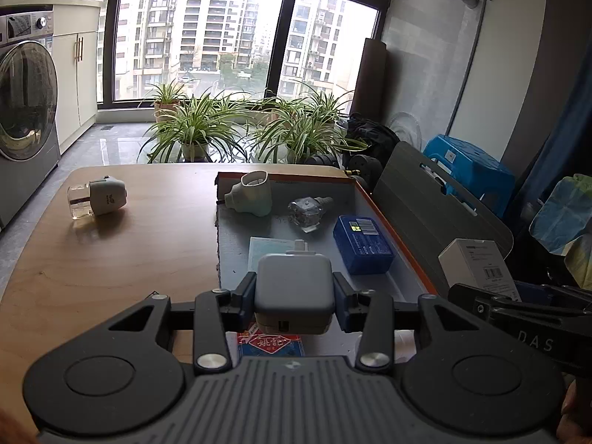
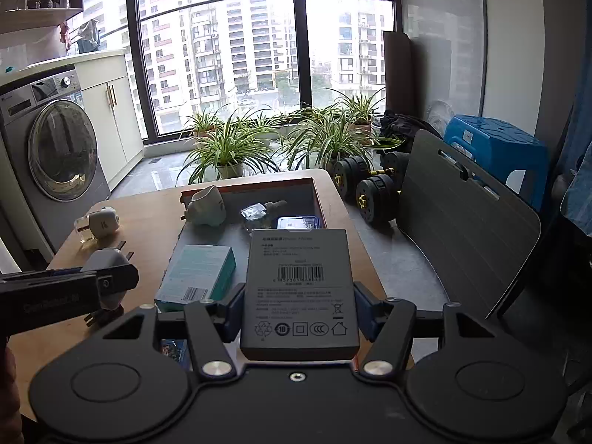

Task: Organize rigid objects
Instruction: 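Lower grey charger with left tool while right tool lowers white box into tray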

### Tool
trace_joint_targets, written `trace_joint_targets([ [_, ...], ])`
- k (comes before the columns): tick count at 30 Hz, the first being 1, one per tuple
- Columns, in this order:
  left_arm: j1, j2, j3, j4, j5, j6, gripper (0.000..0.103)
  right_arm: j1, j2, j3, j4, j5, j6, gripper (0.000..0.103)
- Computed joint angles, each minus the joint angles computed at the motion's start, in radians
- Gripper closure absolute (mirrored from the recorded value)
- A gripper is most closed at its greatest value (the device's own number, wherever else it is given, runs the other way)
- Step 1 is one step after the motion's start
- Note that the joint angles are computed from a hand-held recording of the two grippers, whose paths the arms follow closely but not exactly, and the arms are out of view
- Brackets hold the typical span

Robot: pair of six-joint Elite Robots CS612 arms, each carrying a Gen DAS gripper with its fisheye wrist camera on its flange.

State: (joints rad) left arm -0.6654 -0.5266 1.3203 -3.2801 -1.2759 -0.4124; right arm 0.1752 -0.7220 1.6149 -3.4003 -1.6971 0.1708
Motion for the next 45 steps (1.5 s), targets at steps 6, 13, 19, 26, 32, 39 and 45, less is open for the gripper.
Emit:
trace_joint_targets([
  [6, 0.0, 0.002, -0.006, 0.008, 0.001, -0.004, 0.061, 0.001, 0.006, -0.011, 0.007, 0.006, -0.002, 0.032],
  [13, 0.001, 0.006, -0.013, 0.011, 0.004, -0.003, 0.061, 0.003, 0.013, -0.026, 0.017, 0.011, -0.006, 0.032],
  [19, 0.004, 0.011, -0.025, 0.017, 0.005, 0.0, 0.061, 0.004, 0.016, -0.032, 0.02, 0.012, -0.007, 0.032],
  [26, 0.009, 0.022, -0.057, 0.039, 0.009, 0.003, 0.061, 0.002, 0.024, -0.054, 0.033, 0.02, -0.013, 0.032],
  [32, 0.012, 0.029, -0.073, 0.047, 0.01, 0.007, 0.061, 0.001, 0.033, -0.075, 0.046, 0.029, -0.02, 0.032],
  [39, 0.017, 0.037, -0.091, 0.058, 0.008, 0.008, 0.061, 0.0, 0.044, -0.095, 0.059, 0.036, -0.025, 0.032],
  [45, 0.022, 0.045, -0.111, 0.073, 0.002, 0.009, 0.061, 0.001, 0.053, -0.112, 0.073, 0.039, -0.03, 0.032],
])
